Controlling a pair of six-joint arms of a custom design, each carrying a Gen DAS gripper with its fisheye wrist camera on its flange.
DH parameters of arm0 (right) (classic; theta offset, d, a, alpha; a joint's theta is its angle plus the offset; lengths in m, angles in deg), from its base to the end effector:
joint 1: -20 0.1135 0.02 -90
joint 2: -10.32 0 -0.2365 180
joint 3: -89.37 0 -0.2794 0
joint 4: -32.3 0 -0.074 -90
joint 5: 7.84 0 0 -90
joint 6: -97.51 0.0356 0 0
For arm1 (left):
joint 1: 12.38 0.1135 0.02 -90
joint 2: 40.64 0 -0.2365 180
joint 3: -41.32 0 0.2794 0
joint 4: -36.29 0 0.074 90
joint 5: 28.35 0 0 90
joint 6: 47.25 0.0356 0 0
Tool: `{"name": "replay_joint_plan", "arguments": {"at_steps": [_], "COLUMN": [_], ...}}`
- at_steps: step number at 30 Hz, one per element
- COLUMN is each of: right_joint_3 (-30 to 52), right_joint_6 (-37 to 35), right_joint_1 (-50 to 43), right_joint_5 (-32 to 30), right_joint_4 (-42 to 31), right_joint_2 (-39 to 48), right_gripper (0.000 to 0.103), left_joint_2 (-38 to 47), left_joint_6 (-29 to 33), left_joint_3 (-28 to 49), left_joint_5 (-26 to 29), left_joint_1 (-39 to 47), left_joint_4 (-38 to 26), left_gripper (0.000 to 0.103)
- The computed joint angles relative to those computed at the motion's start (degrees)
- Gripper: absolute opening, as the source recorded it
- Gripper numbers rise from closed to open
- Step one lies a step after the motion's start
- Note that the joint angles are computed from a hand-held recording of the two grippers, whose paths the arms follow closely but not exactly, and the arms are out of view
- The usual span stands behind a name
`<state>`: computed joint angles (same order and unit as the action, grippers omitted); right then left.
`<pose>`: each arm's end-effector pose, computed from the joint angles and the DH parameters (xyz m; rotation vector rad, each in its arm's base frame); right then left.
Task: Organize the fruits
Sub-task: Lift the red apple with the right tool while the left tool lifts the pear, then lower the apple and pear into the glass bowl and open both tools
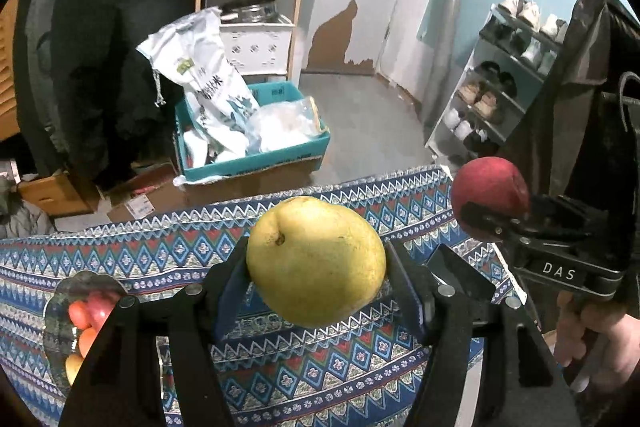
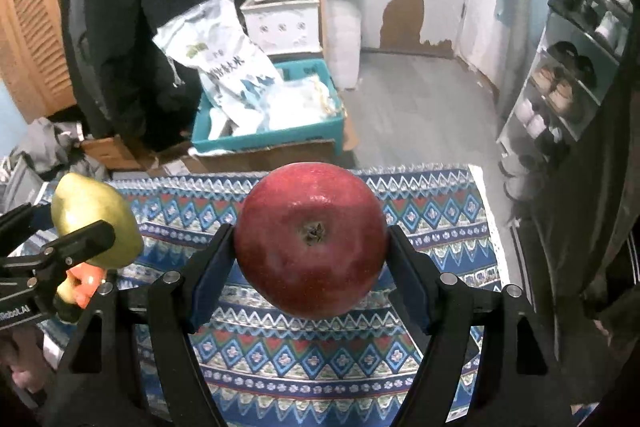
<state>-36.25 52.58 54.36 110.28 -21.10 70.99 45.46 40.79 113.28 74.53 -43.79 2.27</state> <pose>0.2035 0.1188 0.1981 0.3911 2.4053 -0.0476 0.2923 -0.1878 0.2002 0.7255 2.3445 -0.5342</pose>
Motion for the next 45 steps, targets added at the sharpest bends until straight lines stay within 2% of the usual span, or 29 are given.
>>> {"name": "replay_joint_plan", "arguments": {"at_steps": [15, 24, 35, 45], "right_joint_3": [9.46, 16.81, 27.63, 40.33], "right_joint_6": [0.69, -1.05, -4.69, -7.23], "right_joint_1": [6.89, 9.33, 10.18, 10.89], "right_joint_5": [4.42, 4.79, 0.53, -4.81], "right_joint_4": [-1.21, 0.33, 5.05, 7.12], "right_joint_2": [6.24, 13.54, 26.67, 40.56], "right_gripper": [0.075, 0.075, 0.075, 0.075], "left_joint_2": [-9.95, -12.1, -11.21, -6.52], "left_joint_6": [2.81, 4.8, 7.96, 10.87], "left_joint_3": [-3.73, -4.2, -4.62, -3.34], "left_joint_5": [3.93, 6.46, 9.17, 10.73], "left_joint_1": [7.48, 13.3, 23.15, 33.04], "left_joint_4": [-2.28, -3.61, -4.39, -4.02], "left_gripper": [0.067, 0.067, 0.067, 0.067]}}
